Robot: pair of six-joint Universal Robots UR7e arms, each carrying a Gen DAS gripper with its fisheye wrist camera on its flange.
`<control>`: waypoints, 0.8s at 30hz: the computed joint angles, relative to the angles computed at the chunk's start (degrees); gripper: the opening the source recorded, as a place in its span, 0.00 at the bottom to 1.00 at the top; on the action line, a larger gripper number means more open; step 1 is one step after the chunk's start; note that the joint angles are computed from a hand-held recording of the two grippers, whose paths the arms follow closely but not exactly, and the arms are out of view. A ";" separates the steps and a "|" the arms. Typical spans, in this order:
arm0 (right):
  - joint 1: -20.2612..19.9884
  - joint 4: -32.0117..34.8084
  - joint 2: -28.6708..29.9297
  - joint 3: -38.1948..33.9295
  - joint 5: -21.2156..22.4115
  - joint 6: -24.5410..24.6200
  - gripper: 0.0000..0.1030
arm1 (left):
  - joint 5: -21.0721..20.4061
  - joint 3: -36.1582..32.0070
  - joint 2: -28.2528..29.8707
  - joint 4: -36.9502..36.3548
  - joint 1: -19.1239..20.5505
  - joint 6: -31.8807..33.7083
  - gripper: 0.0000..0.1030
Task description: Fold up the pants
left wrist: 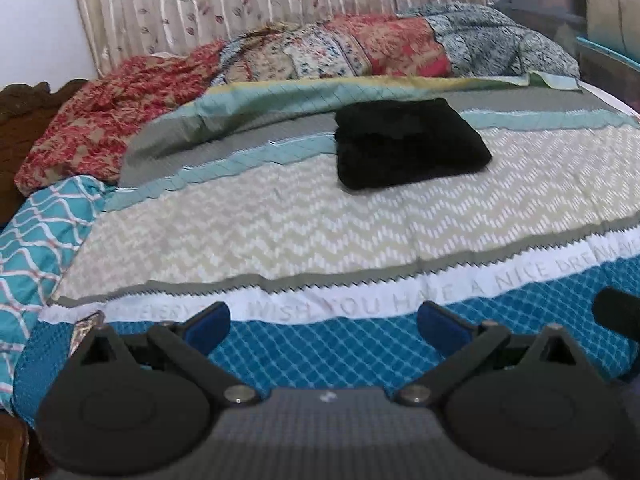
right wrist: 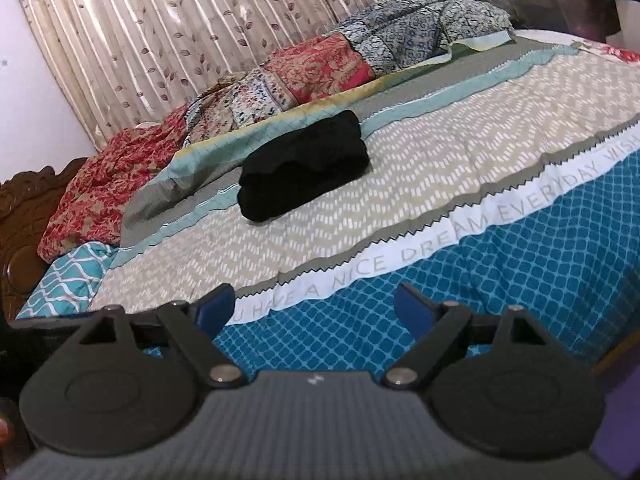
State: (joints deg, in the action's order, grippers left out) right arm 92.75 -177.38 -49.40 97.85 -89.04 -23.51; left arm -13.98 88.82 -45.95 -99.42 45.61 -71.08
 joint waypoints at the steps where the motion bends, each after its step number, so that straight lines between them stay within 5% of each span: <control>1: 0.17 -0.13 0.02 -0.03 -0.06 -0.37 0.86 | -0.11 -0.22 -0.26 1.02 0.00 -1.01 1.00; 24: 3.02 -6.25 1.14 -0.48 -5.39 0.45 0.91 | 1.86 -0.53 -2.13 8.06 -0.64 -9.11 1.00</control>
State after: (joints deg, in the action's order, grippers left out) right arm 95.78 -183.63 -48.26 97.36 -94.43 -23.06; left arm -12.12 88.28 -48.07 -91.36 44.97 -80.20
